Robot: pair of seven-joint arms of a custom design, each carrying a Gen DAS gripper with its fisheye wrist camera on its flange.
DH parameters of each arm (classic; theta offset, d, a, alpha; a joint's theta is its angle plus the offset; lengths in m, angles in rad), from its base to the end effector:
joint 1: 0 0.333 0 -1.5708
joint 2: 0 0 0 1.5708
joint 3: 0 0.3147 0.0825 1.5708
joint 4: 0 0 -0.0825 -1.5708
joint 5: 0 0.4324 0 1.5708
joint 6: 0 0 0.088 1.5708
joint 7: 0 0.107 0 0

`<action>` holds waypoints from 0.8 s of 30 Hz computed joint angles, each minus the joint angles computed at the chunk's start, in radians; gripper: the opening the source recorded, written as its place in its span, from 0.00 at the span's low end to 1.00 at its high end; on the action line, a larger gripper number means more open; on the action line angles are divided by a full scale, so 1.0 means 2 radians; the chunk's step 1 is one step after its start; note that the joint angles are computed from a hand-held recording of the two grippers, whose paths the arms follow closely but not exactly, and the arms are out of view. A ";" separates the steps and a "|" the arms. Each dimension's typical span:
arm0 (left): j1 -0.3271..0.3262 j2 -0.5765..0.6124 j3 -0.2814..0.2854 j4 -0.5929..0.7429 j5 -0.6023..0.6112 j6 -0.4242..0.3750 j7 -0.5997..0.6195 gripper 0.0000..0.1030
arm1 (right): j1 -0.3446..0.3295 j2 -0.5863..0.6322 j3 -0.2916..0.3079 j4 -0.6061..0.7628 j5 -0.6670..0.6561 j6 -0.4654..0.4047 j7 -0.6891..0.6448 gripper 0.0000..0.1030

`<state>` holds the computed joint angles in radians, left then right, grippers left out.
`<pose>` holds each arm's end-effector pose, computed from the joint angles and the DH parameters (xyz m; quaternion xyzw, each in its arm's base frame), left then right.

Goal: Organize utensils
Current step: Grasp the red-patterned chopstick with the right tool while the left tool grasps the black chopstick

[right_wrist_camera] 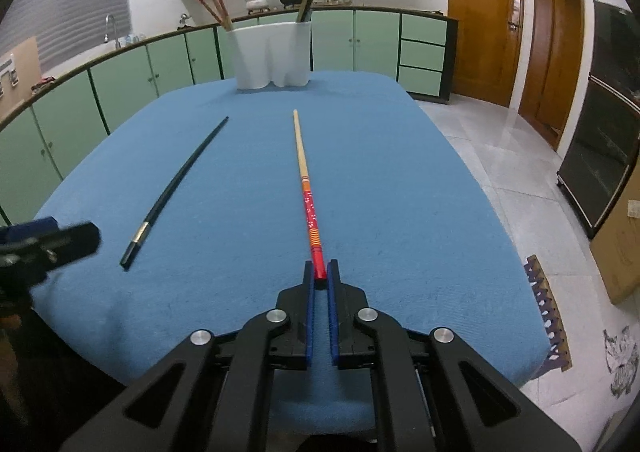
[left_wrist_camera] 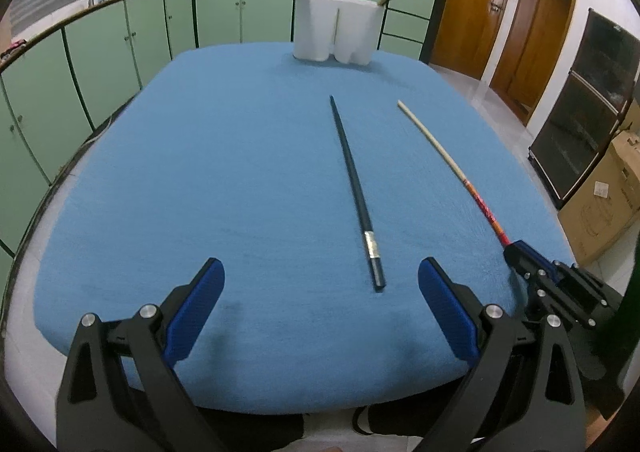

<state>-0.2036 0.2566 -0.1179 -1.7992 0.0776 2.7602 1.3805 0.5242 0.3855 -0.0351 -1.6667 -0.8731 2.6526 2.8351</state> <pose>0.6811 -0.2232 0.4645 -0.6019 0.7197 -0.2921 0.1856 0.6461 0.3711 0.4191 -0.6116 0.6794 -0.2799 0.2932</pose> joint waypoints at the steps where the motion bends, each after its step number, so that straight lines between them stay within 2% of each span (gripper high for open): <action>1: -0.003 0.007 0.000 0.006 0.003 -0.001 -0.004 0.92 | -0.002 0.001 0.000 0.000 -0.002 0.005 -0.004 0.06; 7: -0.017 0.041 0.006 0.037 0.017 -0.015 -0.015 0.92 | -0.007 0.001 -0.004 -0.008 -0.009 0.045 -0.023 0.09; 13: -0.048 0.057 0.038 0.048 0.085 0.008 -0.066 0.93 | 0.001 0.006 -0.016 -0.006 -0.032 0.056 -0.015 0.15; 17: -0.060 0.055 0.055 0.037 0.116 0.034 -0.104 0.92 | 0.002 0.008 -0.019 -0.004 -0.041 0.060 -0.005 0.24; 18: -0.063 0.053 0.060 0.034 0.124 0.037 -0.114 0.91 | 0.002 0.007 -0.019 -0.004 -0.041 0.063 -0.005 0.27; 20: -0.071 0.048 0.071 0.025 0.145 0.046 -0.139 0.79 | 0.002 0.006 -0.017 -0.006 -0.043 0.067 -0.008 0.29; 22: -0.070 0.041 0.072 0.015 0.156 0.052 -0.154 0.71 | 0.001 0.005 -0.015 -0.008 -0.041 0.072 -0.016 0.29; 24: -0.062 0.037 0.065 0.009 0.152 0.056 -0.153 0.69 | 0.000 0.003 -0.016 -0.010 -0.037 0.072 -0.015 0.29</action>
<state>-0.3275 0.3298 0.0121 -1.7803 0.3821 2.8716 1.0745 0.5246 0.3921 -0.0663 -1.6870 -0.9466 2.7973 2.8059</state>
